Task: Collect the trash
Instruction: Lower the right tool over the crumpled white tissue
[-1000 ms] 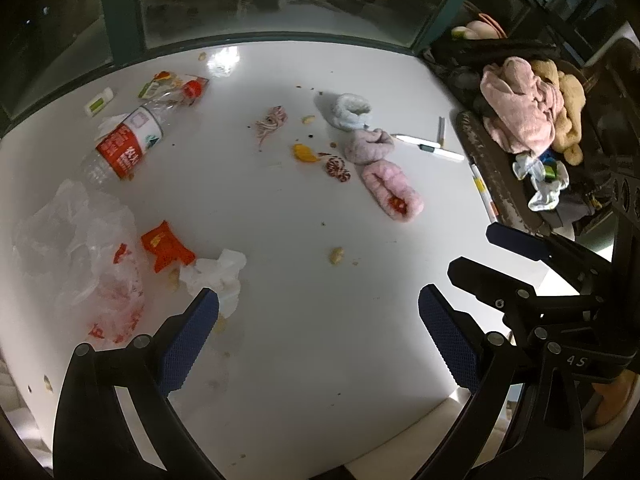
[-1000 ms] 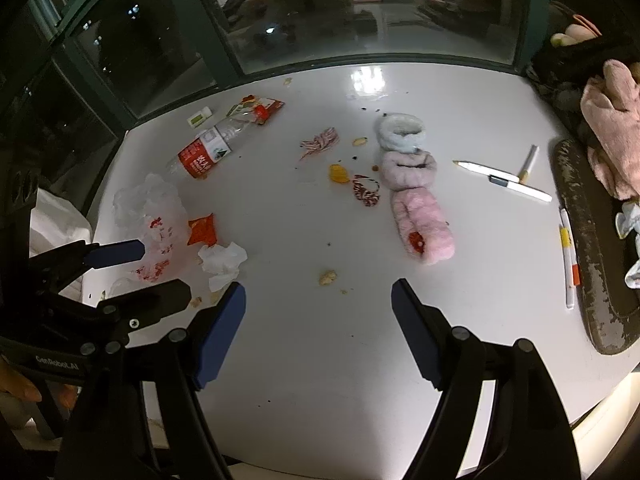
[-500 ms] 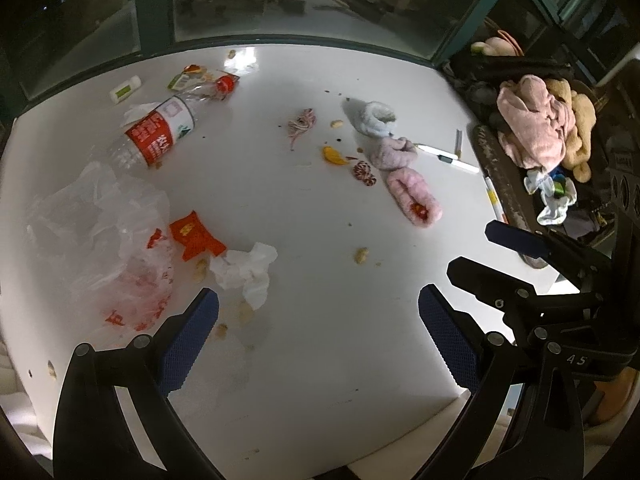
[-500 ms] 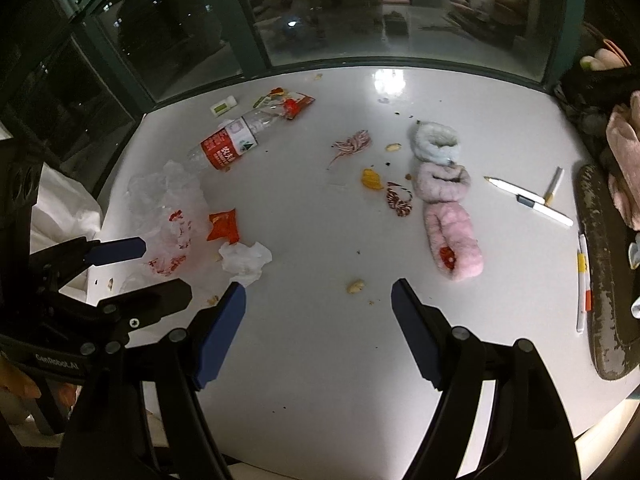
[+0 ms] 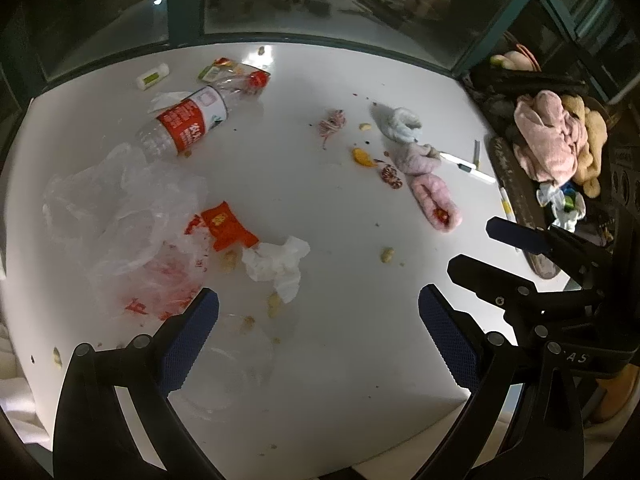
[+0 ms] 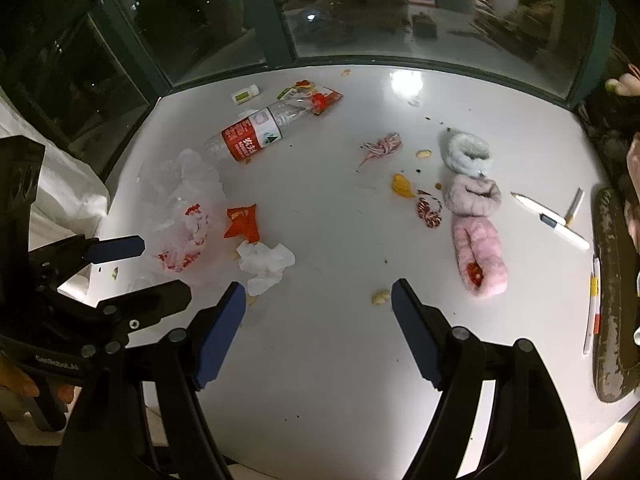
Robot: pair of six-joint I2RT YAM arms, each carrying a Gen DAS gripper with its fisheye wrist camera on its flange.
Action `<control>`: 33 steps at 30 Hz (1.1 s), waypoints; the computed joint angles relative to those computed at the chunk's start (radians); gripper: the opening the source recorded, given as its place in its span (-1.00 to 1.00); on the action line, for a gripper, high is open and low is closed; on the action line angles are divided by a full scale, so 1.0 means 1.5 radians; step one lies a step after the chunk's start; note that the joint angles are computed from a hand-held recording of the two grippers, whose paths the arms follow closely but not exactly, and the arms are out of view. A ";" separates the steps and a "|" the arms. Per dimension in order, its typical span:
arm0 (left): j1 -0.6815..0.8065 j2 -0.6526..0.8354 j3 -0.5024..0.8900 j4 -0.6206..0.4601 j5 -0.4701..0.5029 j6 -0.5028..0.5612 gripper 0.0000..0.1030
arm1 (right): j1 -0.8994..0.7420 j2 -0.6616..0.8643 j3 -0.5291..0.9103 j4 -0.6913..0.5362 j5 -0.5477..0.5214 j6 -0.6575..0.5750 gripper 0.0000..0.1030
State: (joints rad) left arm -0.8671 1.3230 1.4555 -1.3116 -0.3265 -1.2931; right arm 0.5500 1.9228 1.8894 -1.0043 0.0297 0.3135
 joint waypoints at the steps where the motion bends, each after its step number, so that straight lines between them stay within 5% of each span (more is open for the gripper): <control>1: 0.001 -0.003 -0.001 -0.003 -0.002 -0.001 0.88 | 0.003 0.014 0.019 -0.004 0.002 0.001 0.41; 5: 0.011 -0.010 0.001 -0.016 -0.009 0.006 0.88 | 0.033 0.108 0.158 -0.043 0.005 0.010 0.41; 10: 0.024 -0.020 -0.002 -0.030 -0.017 0.010 0.88 | 0.016 0.091 0.124 -0.029 -0.017 -0.025 0.41; 13: 0.035 -0.026 -0.008 -0.029 -0.016 0.018 0.88 | -0.030 0.020 0.025 -0.003 -0.051 -0.089 0.41; 18: 0.059 -0.030 -0.024 -0.016 -0.002 0.038 0.88 | -0.159 -0.120 -0.135 -0.011 -0.131 -0.252 0.41; 24: 0.079 -0.034 -0.040 -0.005 0.012 0.056 0.88 | -0.307 -0.217 -0.220 -0.075 -0.204 -0.424 0.41; 28: 0.094 -0.047 -0.064 0.003 0.022 0.062 0.88 | -0.471 -0.147 -0.146 -0.162 -0.268 -0.645 0.41; 33: 0.119 -0.082 -0.120 0.024 0.043 0.070 0.88 | -0.534 -0.057 -0.062 -0.212 -0.287 -0.761 0.41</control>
